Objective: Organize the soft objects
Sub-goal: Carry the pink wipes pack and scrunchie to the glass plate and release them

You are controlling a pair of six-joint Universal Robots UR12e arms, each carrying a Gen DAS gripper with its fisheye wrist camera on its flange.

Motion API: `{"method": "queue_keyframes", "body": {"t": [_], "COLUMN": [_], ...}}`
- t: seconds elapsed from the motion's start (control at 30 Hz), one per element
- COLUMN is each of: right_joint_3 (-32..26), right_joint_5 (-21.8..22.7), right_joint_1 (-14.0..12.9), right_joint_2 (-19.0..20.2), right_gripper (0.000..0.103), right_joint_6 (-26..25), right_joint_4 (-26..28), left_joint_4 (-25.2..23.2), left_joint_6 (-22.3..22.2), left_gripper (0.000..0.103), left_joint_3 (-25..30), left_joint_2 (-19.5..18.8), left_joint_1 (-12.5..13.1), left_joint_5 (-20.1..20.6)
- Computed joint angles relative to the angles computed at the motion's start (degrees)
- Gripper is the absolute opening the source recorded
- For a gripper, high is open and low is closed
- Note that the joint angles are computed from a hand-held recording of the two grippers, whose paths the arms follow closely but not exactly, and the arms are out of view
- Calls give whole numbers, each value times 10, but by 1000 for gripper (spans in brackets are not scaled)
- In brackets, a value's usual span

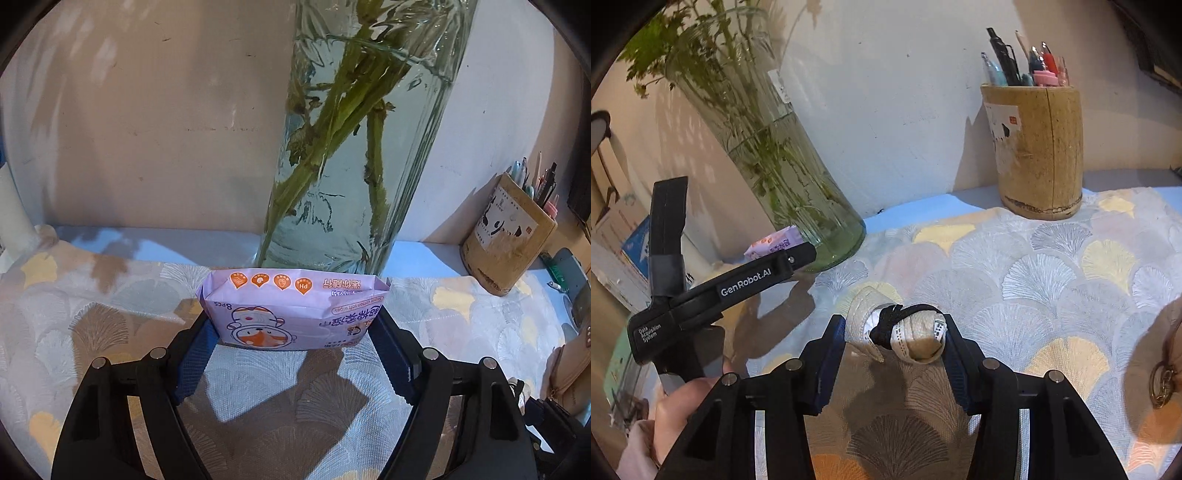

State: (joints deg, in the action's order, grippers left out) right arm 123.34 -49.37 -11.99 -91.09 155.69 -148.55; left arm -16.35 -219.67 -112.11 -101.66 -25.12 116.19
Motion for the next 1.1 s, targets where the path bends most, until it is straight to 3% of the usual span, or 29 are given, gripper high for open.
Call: {"method": "queue_keyframes", "body": {"t": [0.1, 0.2, 0.5, 0.67, 0.9, 1.1], "right_joint_3": [0, 1, 18, 19, 10, 2], "right_joint_5": [13, 24, 38, 64, 105, 114], "right_joint_1": [-3, -9, -52, -102, -208, -296], "right_joint_2": [1, -4, -75, -120, -172, -182], "right_gripper": [50, 50, 50, 50, 50, 50], "right_joint_6": [3, -2, -91, -152, -254, -268], "right_joint_4": [2, 10, 122, 205, 336, 361], "left_joint_4": [-5, -43, -86, -108, -103, -114], "left_joint_6": [1, -1, -12, -15, 14, 79], "left_gripper": [79, 79, 79, 80, 80, 80], "left_joint_3": [-3, 5, 8, 31, 80, 155], "left_joint_2": [8, 8, 32, 32, 4, -47], "left_joint_1": [0, -12, -66, -99, -151, -199], "left_joint_5": [6, 11, 8, -7, -26, -30]}}
